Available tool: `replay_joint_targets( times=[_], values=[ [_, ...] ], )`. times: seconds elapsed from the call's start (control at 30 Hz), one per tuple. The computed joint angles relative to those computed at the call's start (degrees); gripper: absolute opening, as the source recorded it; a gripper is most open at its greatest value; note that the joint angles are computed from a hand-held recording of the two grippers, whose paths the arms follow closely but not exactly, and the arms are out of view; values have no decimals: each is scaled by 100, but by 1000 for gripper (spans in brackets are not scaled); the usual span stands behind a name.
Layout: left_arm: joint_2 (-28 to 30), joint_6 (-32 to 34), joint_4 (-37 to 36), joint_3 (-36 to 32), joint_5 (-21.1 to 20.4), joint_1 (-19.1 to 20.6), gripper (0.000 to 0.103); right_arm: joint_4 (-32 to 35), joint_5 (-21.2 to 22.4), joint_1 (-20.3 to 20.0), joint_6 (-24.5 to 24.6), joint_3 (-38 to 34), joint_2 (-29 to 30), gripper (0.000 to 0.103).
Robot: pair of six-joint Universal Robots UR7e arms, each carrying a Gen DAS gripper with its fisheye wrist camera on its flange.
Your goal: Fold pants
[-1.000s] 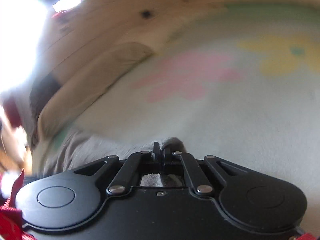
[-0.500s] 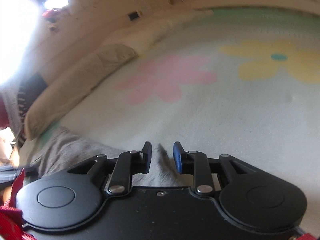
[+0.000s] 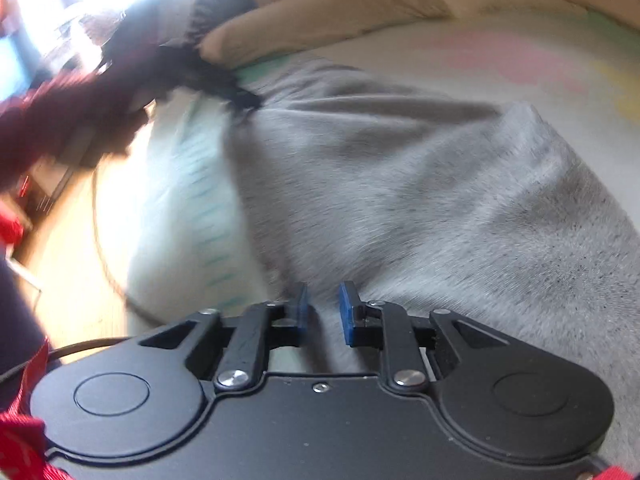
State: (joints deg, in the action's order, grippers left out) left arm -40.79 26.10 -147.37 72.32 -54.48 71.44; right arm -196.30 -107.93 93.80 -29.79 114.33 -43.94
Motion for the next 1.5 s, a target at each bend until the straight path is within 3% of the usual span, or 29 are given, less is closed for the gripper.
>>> replay_joint_targets(
  times=[0.13,0.33,0.37,0.4,0.43,0.5,0.67,0.73,0.87,0.9,0.93,1.0,1.2,1.3,1.4,1.5],
  values=[
    [-146,-138,170,149,-317,-279,21,-131,14,-5,380,218,-389,26],
    [-150,-217,310,466,-841,-737,22,-1180,-868,-101,340,448,-802,28],
    [-128,-298,322,524,-936,-784,22,-1348,-933,-172,342,483,-863,29],
    [-85,-386,380,548,-1033,-814,22,-1462,-960,-255,344,506,-923,40],
    [-40,-505,490,573,-1120,-841,22,-1513,-969,-343,353,516,-977,53],
    [32,-687,735,622,-1190,-870,22,-1486,-866,-523,317,549,-1110,61],
    [401,-690,1947,380,-831,-829,22,-1189,-417,-819,-77,582,-1249,60],
    [369,-390,1742,523,-795,-830,22,-1059,-322,-891,-190,510,-1192,60],
    [369,-540,1797,508,-766,-856,22,-817,-240,-988,-272,397,-1136,60],
    [373,-531,1770,515,-735,-875,22,-703,-150,-1030,-250,388,-1161,59],
    [369,-499,1677,548,-705,-900,22,-549,-45,-1069,-233,393,-1207,48],
    [330,-411,1309,687,-721,-958,22,-384,127,-1108,-264,492,-1325,15],
    [259,-330,-213,1033,-1477,-1061,31,-1007,126,-909,-1064,875,-1279,14],
    [379,-340,-517,1058,-1720,-1152,33,-1444,-67,-741,-1714,993,-1090,14],
    [480,-185,-475,1090,-1721,-1215,33,-1942,-212,-640,-2304,1048,-845,16],
    [640,26,-240,939,-1424,-1267,33,-2461,-270,-585,-2807,1103,-635,18]
  ],
)
